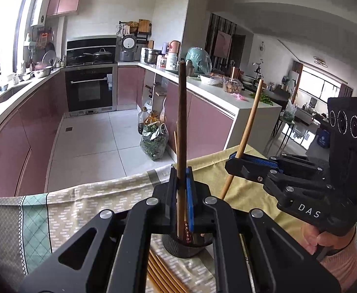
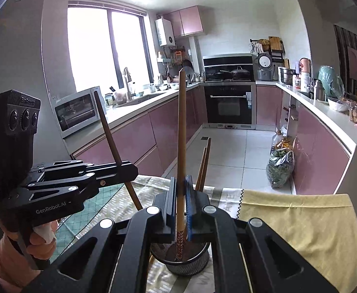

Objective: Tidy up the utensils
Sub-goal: 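Lift the chopsticks upright and carry both tools over the mesh cup, then drop the chopsticks into the cup by opening both tools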

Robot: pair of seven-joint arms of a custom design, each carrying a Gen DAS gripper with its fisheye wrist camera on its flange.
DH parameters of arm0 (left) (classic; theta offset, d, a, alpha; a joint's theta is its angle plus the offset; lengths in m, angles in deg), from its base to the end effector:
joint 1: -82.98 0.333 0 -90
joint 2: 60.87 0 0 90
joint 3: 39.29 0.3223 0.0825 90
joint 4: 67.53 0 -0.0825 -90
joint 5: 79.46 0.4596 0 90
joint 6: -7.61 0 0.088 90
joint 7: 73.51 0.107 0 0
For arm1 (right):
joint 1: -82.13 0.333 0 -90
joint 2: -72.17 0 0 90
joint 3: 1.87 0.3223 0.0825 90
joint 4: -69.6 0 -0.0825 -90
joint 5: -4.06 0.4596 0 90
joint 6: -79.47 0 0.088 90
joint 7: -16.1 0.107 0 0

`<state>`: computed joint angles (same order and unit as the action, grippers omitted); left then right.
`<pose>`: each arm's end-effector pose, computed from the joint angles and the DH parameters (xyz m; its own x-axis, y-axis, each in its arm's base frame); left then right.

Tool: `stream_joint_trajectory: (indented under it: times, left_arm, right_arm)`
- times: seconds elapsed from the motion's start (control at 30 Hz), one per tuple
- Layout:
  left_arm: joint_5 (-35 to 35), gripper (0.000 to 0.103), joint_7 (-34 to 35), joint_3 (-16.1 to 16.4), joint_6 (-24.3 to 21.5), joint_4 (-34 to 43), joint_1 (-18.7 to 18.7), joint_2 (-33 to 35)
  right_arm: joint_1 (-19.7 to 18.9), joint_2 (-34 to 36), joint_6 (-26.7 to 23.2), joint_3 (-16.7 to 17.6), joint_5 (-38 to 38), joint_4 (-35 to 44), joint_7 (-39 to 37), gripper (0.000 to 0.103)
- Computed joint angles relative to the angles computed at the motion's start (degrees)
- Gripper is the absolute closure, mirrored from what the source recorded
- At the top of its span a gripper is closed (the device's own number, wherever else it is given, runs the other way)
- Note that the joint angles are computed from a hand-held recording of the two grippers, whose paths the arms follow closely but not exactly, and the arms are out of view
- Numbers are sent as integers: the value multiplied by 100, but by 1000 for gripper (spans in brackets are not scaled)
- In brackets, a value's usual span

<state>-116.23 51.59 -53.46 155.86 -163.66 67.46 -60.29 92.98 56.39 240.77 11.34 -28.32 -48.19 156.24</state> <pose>0.6052 -0.3313 0.6816 -0.7205 -0.6801 0.1350 -0.4419 0.3004 -0.8453 0.5277 0.2811 0.6578 0.1032 -0.9828 -0.1534 -0.4735 0.0871 -0.8765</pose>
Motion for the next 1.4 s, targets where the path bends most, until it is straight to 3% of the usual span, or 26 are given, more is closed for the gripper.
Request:
stream_joint_trajectory:
  times: [0.1, 0.47, 0.73, 0.83, 1.0, 1.13, 1.27, 1.4]
  left_arm:
    - [432, 96, -261, 1, -303, 119, 15, 161]
    - [828, 96, -462, -112, -843, 690, 147, 775]
    - [1202, 95, -770, -178, -1015, 1110, 155, 1178]
    - [1283, 89, -931, -200, -1031, 1172, 170, 1263]
    - [1268, 87, -980, -215, -792, 878, 233, 1114]
    - [1062, 81, -786, -199, -313, 284, 297, 690]
    - [520, 63, -336, -124, 157, -365, 323, 164]
    - [142, 58, 67, 53, 353, -964, 244, -289]
  right_arm:
    - [162, 92, -205, -78, 276, 47, -236, 97]
    - [541, 451, -828, -359, 1141, 313, -998, 96]
    - [521, 625, -808, -432, 1178, 406, -851, 95]
    - [522, 595, -727, -431, 1134, 345, -758, 95]
    - [493, 485, -533, -429, 1125, 183, -658, 88]
    - [465, 349, -334, -380, 1107, 3, -590, 83]
    - [477, 145, -95, -312, 1146, -239, -639, 75]
    - [562, -107, 208, -263, 1354, -556, -834, 71]
